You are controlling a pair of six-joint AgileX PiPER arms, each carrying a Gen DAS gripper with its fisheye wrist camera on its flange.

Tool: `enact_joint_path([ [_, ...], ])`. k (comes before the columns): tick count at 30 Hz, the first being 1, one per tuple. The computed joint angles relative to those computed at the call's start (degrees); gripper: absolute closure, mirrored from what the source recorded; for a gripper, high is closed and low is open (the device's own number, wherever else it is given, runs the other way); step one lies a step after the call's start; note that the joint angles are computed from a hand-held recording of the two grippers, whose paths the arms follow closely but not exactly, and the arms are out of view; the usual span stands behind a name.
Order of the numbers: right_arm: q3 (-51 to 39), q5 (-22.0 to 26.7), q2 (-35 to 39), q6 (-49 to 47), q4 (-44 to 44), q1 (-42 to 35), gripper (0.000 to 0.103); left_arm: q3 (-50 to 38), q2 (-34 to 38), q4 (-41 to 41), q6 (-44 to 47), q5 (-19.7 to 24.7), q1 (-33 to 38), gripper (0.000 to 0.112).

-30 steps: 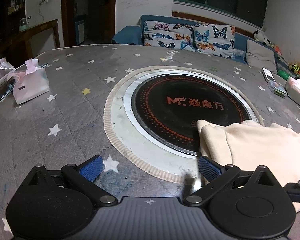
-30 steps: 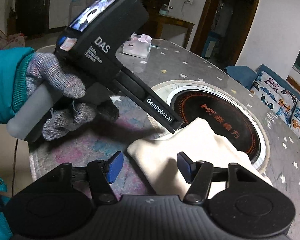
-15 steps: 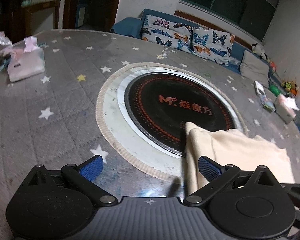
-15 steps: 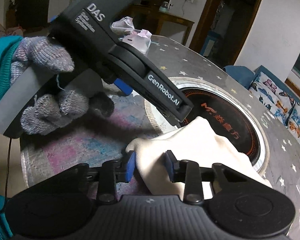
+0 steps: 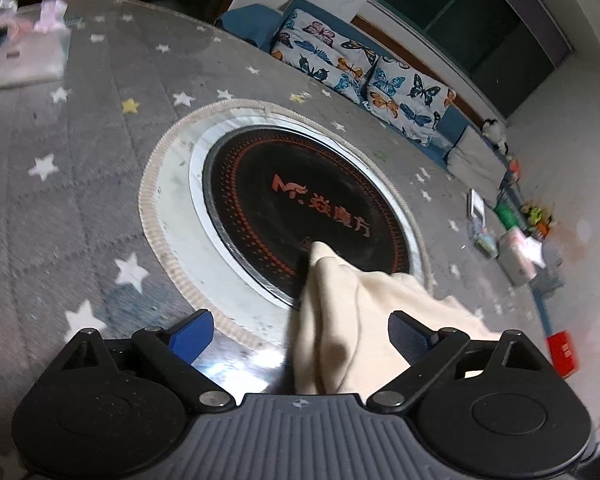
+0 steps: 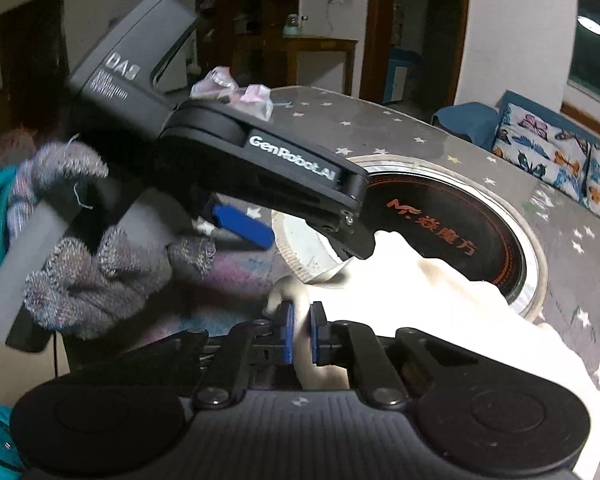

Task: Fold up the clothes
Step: 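Grasp the sweatshirt hem with both grippers, then lift the held hem and fold it toward the collar with both grippers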

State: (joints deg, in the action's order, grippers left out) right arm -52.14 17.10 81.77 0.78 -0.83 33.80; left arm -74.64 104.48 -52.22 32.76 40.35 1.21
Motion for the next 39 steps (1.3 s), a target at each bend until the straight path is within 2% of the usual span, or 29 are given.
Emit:
enact_joint_path([
  [3, 0.74, -0.32, -1.33, -6.75, 8.41, -2.1, 0.096, -0.91, 0.82, -1.57, -1.54, 1.71, 0.35, 0.017],
  [7, 0.66, -0.31, -2.13, -12.67, 15.45, -4.12, 0.097, -1.58, 1.66, -3.55, -3.19, 3.13, 0.37, 0.017],
  [19, 1.74, -0.31, -4.14, -24.37, 28.57, -7.52, 0.097, -1.85, 3.53, -10.21, -6.28, 5.76, 0.26, 0.018],
  [25, 2.59, -0.26, -4.77, -27.52, 31.77, -7.7, 0.097, -3.48, 6.6, -12.96, -7.01, 10.28, 1.08, 0.045],
  [27, 2.82, -0.16, -4.9, -27.94, 32.26, -7.66, 0.097, -3.67, 7.12, -12.7, -7.47, 10.26, 0.96, 0.068],
  [30, 3.12, 0.1, -5.02, -28.76, 33.03, -7.79, 0.097, -3.68, 8.09, -12.66, -7.24, 10.73, 1.08, 0.089],
  [35, 4.17, 0.95, -6.23, -29.6, 34.36, -9.47, 0.092, -2.35, 7.42, -12.73, -5.02, 9.2, 0.82, 0.093],
  [36, 4.77, 0.85, -6.88, -28.92, 33.81, -9.87, 0.088, -2.31, 7.29, -12.5, -4.86, 8.99, 0.7, 0.093],
  [39, 6.64, 0.65, -9.24, -22.93, 28.34, -11.33, 0.086, -2.09, 6.73, -11.65, -4.53, 8.11, 0.22, 0.093],
])
